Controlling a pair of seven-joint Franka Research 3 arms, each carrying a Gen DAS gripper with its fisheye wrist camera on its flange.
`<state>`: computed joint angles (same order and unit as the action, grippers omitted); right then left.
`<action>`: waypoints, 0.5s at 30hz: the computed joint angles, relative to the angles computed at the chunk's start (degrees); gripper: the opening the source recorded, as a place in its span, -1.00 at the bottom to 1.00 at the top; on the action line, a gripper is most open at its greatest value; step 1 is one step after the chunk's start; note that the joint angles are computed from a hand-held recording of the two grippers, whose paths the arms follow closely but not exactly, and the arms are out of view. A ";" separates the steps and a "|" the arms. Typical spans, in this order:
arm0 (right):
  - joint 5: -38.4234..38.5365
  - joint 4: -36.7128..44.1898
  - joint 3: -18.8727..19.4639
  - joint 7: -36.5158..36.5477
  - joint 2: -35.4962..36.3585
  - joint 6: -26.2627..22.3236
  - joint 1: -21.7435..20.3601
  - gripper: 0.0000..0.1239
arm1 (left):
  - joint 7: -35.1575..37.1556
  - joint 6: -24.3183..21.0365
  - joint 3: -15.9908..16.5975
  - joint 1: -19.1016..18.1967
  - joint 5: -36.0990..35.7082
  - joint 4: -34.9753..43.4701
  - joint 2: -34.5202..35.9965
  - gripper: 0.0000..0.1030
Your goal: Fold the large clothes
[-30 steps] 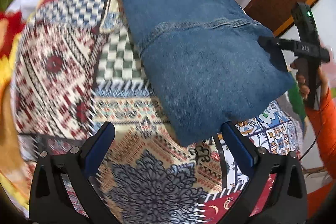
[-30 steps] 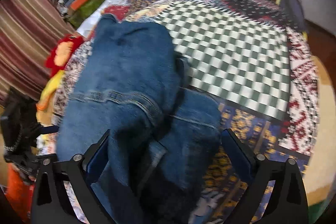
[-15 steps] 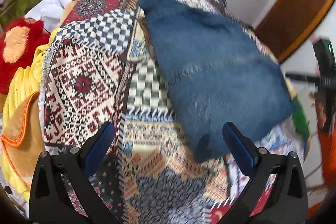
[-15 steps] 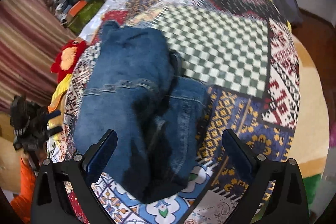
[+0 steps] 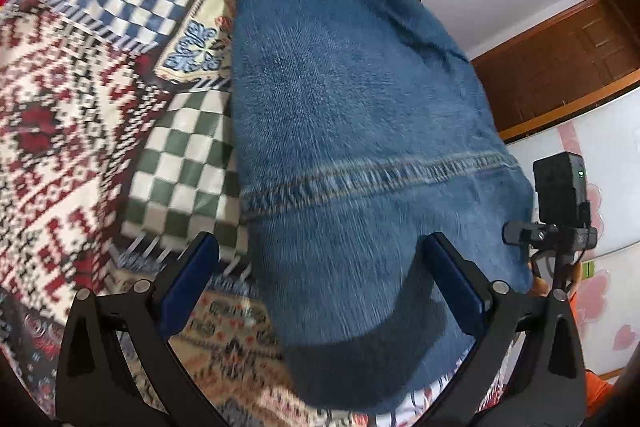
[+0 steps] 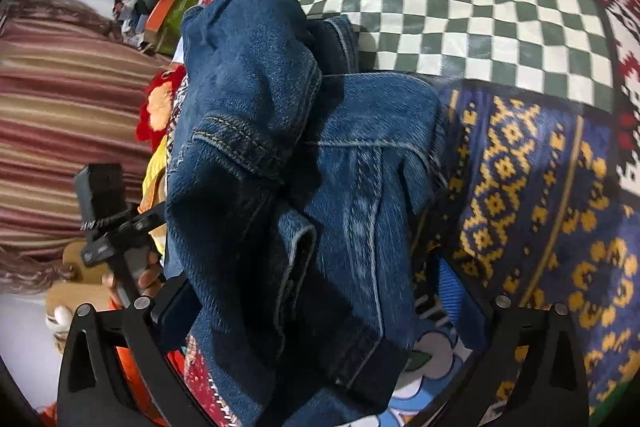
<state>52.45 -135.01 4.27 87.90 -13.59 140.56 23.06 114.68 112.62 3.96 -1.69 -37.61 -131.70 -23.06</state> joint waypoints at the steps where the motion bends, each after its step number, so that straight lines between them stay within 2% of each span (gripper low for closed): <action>1: 0.57 0.60 -0.19 -0.72 0.70 -0.20 0.14 0.66 | 0.08 -0.28 0.40 -0.25 -1.37 0.42 0.99 1.00; 3: 2.51 1.69 -0.46 -2.25 2.12 -0.24 0.33 0.66 | -0.47 -1.49 0.86 -0.24 -4.28 1.57 3.30 1.00; 7: 6.14 5.85 -0.01 -4.84 7.16 -0.87 0.35 0.66 | -0.24 -0.36 -0.72 0.47 -5.70 2.20 5.26 1.00; 12: 2.14 10.36 2.09 -0.72 11.43 0.74 0.10 0.66 | 0.41 -0.02 -1.74 0.52 -6.66 3.31 6.86 1.00; 15: 7.24 9.30 2.08 -2.29 10.87 2.14 -0.15 0.61 | 1.51 -1.58 -1.66 0.60 -7.55 3.93 6.83 1.00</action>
<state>59.69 -125.71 6.35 85.61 -2.72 142.70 22.90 116.19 111.04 2.29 -1.09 -45.16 -127.78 -16.23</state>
